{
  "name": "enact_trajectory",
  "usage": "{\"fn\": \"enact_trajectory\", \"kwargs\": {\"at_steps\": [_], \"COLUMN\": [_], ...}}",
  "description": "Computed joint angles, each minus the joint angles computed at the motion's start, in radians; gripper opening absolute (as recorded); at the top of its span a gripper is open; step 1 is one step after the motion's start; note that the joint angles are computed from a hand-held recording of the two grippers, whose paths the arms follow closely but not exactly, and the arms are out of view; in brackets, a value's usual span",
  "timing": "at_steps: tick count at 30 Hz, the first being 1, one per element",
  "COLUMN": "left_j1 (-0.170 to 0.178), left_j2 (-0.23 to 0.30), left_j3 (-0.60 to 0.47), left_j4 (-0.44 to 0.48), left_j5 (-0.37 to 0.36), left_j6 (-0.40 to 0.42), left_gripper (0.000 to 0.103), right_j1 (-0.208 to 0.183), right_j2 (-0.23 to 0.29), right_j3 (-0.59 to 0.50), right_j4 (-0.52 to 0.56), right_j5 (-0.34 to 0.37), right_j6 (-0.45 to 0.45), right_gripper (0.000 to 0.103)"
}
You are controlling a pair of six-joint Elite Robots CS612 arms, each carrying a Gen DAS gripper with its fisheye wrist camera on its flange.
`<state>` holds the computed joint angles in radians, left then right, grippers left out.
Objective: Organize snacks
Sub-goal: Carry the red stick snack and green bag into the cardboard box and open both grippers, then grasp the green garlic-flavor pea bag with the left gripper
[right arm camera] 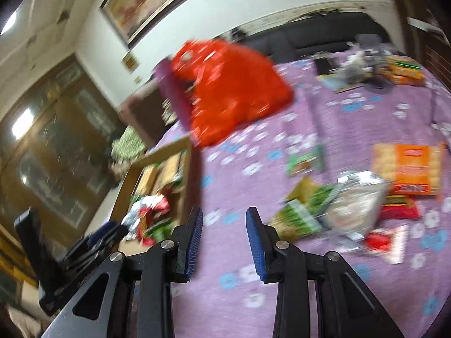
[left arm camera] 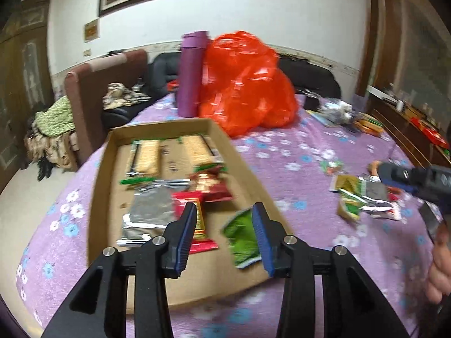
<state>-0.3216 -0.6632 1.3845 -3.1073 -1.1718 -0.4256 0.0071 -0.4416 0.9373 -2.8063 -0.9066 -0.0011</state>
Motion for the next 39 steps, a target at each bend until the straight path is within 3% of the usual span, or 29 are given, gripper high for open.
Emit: {"fn": "enact_trajectory", "kwargs": {"at_steps": [7, 9, 12, 18, 21, 25, 28, 30, 39], "left_j1": [-0.017, -0.023, -0.037, -0.044, -0.047, -0.045, -0.037, -0.035, -0.033], "left_j2": [0.036, 0.054, 0.090, 0.159, 0.191, 0.224, 0.242, 0.252, 0.235], "left_j3": [-0.099, -0.141, -0.213, -0.351, -0.411, -0.466, -0.497, -0.509, -0.465], "left_j4": [0.098, 0.144, 0.215, 0.365, 0.427, 0.457, 0.465, 0.464, 0.408], "left_j5": [-0.163, -0.214, -0.207, -0.233, -0.211, -0.206, -0.238, -0.256, -0.247], "left_j6": [0.078, 0.120, 0.166, 0.214, 0.230, 0.230, 0.210, 0.200, 0.164], "left_gripper": [0.050, 0.060, 0.074, 0.078, 0.078, 0.078, 0.068, 0.040, 0.032], "right_j1": [-0.043, -0.051, -0.061, -0.073, -0.073, -0.069, -0.067, -0.065, -0.054], "right_j2": [0.016, 0.026, 0.045, 0.069, 0.071, 0.073, 0.076, 0.079, 0.106], "right_j3": [-0.017, -0.031, -0.058, -0.097, -0.101, -0.113, -0.120, -0.128, -0.171], "right_j4": [-0.059, -0.054, -0.028, 0.047, 0.081, 0.115, 0.136, 0.156, 0.231], "right_j5": [-0.015, -0.012, 0.000, 0.021, 0.015, -0.019, -0.040, -0.046, -0.034], "right_j6": [0.122, 0.144, 0.173, 0.206, 0.203, 0.198, 0.196, 0.189, 0.146], "right_gripper": [0.035, 0.035, 0.035, 0.035, 0.035, 0.041, 0.044, 0.044, 0.044]}}
